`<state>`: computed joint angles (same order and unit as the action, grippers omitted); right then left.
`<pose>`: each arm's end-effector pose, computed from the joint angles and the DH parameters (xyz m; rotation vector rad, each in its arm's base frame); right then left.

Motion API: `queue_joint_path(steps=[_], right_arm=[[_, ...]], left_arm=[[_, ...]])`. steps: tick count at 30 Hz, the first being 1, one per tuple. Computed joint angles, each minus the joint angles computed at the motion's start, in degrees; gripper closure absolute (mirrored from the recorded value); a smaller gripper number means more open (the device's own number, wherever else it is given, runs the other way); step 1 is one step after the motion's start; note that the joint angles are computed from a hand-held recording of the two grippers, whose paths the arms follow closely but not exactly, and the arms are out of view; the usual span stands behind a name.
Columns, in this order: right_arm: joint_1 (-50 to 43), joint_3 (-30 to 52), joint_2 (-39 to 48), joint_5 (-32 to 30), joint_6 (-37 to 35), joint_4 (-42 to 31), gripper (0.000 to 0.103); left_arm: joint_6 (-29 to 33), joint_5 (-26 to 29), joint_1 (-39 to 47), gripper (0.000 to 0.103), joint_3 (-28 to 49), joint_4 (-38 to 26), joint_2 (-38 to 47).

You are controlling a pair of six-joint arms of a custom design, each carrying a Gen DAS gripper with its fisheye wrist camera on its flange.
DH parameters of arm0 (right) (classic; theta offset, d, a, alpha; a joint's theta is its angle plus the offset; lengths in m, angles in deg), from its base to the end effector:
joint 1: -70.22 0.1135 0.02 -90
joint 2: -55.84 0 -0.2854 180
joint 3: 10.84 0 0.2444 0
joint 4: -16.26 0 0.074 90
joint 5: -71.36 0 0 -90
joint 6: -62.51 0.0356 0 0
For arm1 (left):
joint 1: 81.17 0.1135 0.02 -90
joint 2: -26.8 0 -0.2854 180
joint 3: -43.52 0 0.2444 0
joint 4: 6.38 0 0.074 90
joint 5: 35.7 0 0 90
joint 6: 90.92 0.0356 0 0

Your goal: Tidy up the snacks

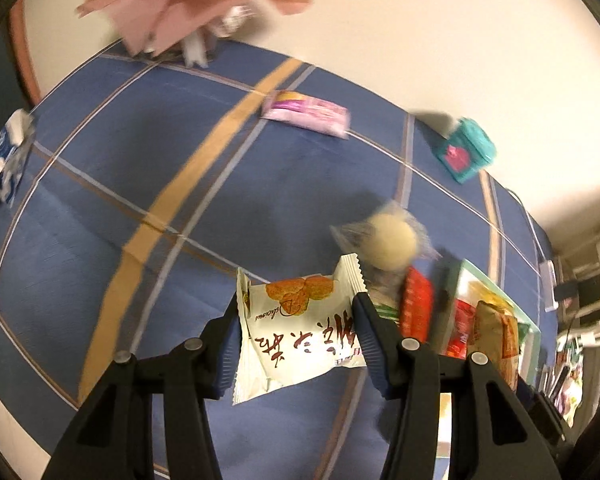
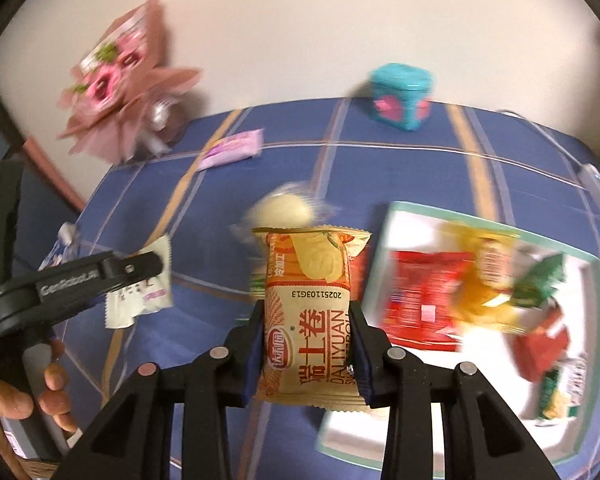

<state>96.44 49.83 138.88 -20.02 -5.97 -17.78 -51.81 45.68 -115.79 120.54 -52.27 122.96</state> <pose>0.2437 0.1210 0.2125 -0.1158 2.5910 0.3453 0.2726 -0.1817 0.2181 -0.4282 2.6761 -0.2574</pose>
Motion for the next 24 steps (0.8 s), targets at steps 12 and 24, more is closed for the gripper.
queue_joint_path(steps=[12,24], right_arm=[[-18.4,-3.6,-7.5,-3.9,-7.9,-4.5,0.063],[-36.3,-3.8,-10.9,-9.7,-17.3,-8.5,0.063]], left_arm=[[1.2,-0.6,-12.5,0.049,18.2,-5.9,13.6],[4.2,-0.3,-19.8,0.049,34.3,-13.0,24.9]])
